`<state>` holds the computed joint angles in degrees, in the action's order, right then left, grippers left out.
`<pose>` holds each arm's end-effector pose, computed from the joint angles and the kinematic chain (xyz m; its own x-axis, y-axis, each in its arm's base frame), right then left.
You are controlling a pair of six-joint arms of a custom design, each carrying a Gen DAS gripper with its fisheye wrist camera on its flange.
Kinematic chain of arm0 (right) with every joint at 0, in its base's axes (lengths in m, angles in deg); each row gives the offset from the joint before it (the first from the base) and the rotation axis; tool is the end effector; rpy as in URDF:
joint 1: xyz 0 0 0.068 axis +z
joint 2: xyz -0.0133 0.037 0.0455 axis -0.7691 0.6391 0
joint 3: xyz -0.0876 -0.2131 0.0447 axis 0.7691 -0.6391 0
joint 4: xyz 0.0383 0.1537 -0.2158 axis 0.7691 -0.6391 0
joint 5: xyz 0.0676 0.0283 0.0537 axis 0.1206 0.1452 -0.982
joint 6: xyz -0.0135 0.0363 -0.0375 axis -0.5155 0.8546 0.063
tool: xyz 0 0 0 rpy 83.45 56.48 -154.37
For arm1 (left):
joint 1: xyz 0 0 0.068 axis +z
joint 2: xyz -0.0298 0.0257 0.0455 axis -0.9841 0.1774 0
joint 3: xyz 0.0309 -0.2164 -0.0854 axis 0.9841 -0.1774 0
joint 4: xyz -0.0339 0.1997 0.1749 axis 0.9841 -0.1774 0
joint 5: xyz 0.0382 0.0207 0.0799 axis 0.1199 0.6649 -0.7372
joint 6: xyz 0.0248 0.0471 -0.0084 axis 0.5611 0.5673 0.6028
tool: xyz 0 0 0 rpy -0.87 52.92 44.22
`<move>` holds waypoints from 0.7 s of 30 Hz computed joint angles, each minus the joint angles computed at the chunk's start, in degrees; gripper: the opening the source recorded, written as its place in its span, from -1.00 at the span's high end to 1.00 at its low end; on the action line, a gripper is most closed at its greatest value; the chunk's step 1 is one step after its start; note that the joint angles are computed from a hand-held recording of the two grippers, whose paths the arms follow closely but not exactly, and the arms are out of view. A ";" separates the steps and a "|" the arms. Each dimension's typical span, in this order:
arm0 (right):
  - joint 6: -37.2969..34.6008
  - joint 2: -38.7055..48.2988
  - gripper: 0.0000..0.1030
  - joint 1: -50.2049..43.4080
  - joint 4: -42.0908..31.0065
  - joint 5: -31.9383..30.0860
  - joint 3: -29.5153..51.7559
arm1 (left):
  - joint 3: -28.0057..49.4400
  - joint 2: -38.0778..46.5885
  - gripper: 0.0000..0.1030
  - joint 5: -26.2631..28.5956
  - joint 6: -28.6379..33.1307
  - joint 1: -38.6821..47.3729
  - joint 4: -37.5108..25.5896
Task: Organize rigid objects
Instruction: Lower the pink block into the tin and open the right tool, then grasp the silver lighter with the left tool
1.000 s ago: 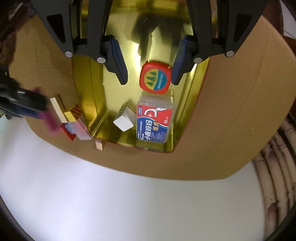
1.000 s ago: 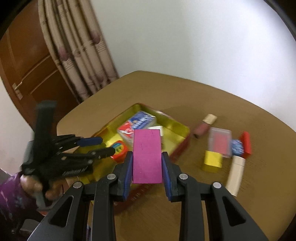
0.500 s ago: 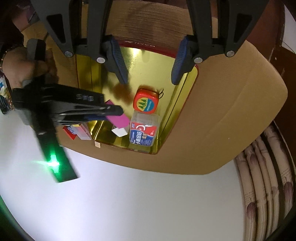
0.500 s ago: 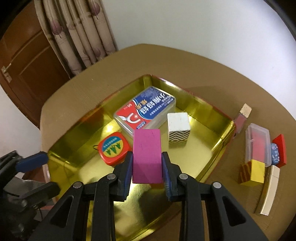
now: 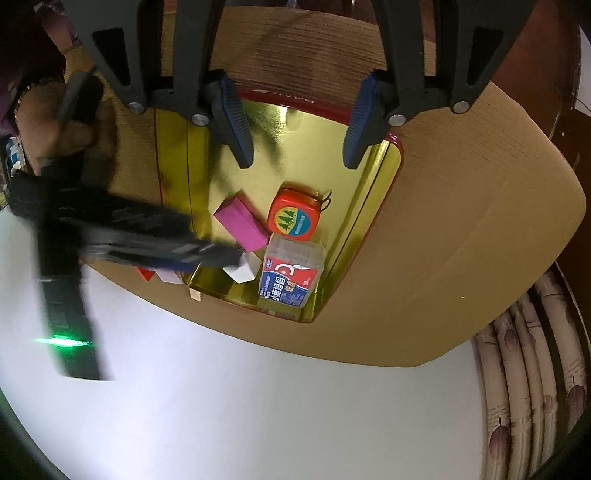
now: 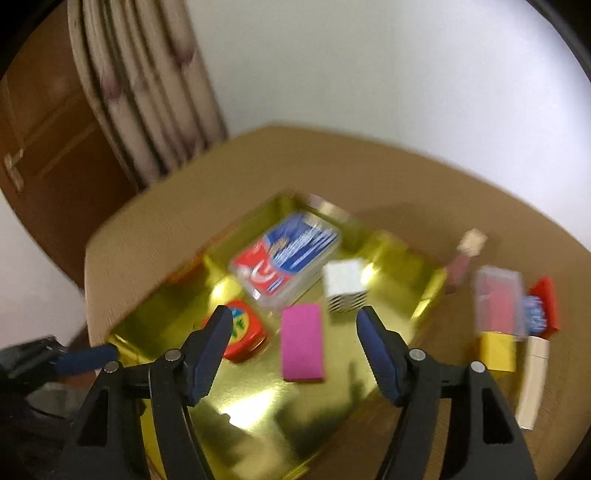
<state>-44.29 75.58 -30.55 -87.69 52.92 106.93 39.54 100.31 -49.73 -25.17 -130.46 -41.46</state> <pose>0.2960 0.1175 0.1506 -0.6648 -0.2502 -0.7039 -0.5290 0.8230 0.2070 0.1835 -0.2022 0.1599 -0.8034 -0.1049 -0.5861 -0.0173 0.9881 -0.1531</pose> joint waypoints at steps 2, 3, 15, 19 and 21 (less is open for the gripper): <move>0.92 -5.98 -0.31 -4.25 1.93 -1.46 -5.16 | 0.78 0.71 -0.33 0.18 -0.41 -0.31 -0.22; 0.73 -9.27 -0.31 -7.25 2.22 -1.85 -7.99 | 0.72 0.58 -0.34 0.25 -0.36 -0.43 0.02; -22.14 -10.37 -0.30 -46.38 1.18 -0.95 -16.55 | 3.68 4.70 -0.34 12.22 0.95 -2.98 14.69; -25.56 -6.09 -0.30 -53.16 2.55 -3.93 -15.45 | 18.56 16.84 -0.34 12.74 4.38 -4.99 9.67; -25.27 -5.62 -0.30 -54.82 2.22 -6.38 -14.96 | 30.65 25.85 -0.34 11.71 6.92 -6.42 3.51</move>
